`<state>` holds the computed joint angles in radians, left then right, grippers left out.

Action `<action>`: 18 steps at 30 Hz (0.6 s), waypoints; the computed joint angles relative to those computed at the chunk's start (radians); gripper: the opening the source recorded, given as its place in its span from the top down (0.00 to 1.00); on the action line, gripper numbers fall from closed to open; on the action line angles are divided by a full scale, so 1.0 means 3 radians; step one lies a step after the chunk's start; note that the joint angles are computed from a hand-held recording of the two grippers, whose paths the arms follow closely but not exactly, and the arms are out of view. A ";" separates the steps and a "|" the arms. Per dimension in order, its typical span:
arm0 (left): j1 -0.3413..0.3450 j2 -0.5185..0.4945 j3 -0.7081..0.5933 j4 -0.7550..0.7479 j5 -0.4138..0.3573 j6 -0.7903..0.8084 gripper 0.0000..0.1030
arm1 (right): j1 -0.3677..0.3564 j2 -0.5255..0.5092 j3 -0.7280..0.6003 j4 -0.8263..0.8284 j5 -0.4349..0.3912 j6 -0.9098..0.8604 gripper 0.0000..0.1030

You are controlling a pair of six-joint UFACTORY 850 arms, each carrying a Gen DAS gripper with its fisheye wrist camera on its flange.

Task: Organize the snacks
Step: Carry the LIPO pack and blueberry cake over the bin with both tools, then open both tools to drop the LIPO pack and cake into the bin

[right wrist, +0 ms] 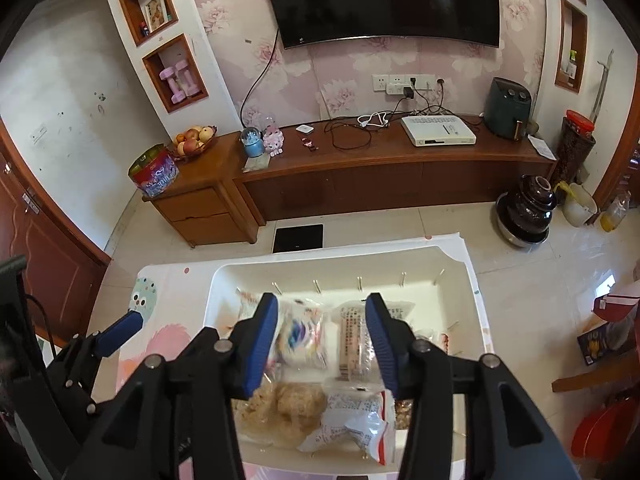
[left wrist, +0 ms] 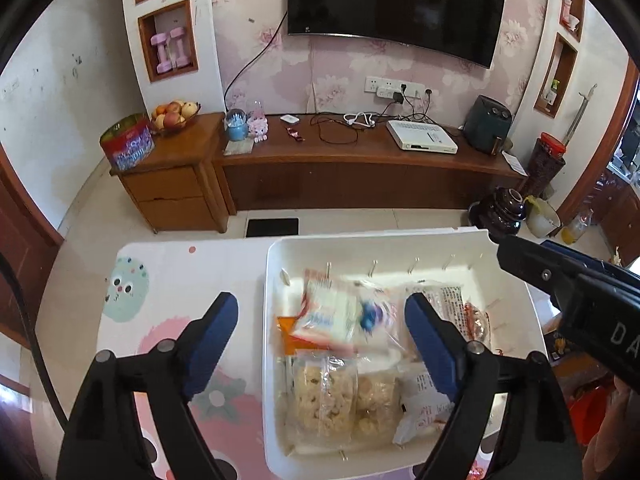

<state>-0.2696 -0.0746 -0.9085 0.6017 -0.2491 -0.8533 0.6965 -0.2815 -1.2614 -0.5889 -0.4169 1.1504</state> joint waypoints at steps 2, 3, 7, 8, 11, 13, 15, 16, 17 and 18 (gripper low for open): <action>-0.0010 0.0055 0.0057 0.0090 -0.0006 -0.0079 0.18 | 0.0013 0.0027 0.0040 -0.0042 0.0001 0.0029 0.54; -0.0020 0.0084 0.0091 0.0176 -0.0010 -0.0151 0.18 | 0.0019 0.0048 0.0059 -0.0044 0.0006 0.0036 0.54; -0.0069 0.0219 0.0198 0.0295 -0.0067 -0.0250 0.18 | 0.0078 0.0154 0.0166 -0.0199 -0.0034 0.0194 0.54; -0.0083 0.0257 0.0221 0.0293 -0.0082 -0.0248 0.18 | 0.0092 0.0175 0.0185 -0.0211 -0.0044 0.0215 0.54; -0.0102 0.0367 0.0287 0.0285 -0.0109 -0.0242 0.18 | 0.0121 0.0254 0.0258 -0.0199 -0.0048 0.0249 0.54; -0.0114 0.0442 0.0334 0.0267 -0.0126 -0.0233 0.18 | 0.0149 0.0316 0.0314 -0.0233 -0.0057 0.0308 0.54; -0.0117 0.0534 0.0386 0.0221 -0.0149 -0.0187 0.18 | 0.0183 0.0379 0.0371 -0.0287 -0.0081 0.0371 0.54; -0.0115 0.0574 0.0410 0.0198 -0.0157 -0.0159 0.18 | 0.0202 0.0417 0.0404 -0.0314 -0.0094 0.0404 0.54; -0.0120 0.0621 0.0439 0.0187 -0.0175 -0.0148 0.18 | 0.0220 0.0452 0.0433 -0.0336 -0.0106 0.0432 0.54; -0.0126 0.0674 0.0472 0.0171 -0.0194 -0.0132 0.18 | 0.0246 0.0499 0.0472 -0.0379 -0.0122 0.0488 0.54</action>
<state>-0.3073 0.1276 -0.7671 0.6530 -0.3072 -0.8929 0.7705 -0.1317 -1.1197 -0.7025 -0.4535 1.2967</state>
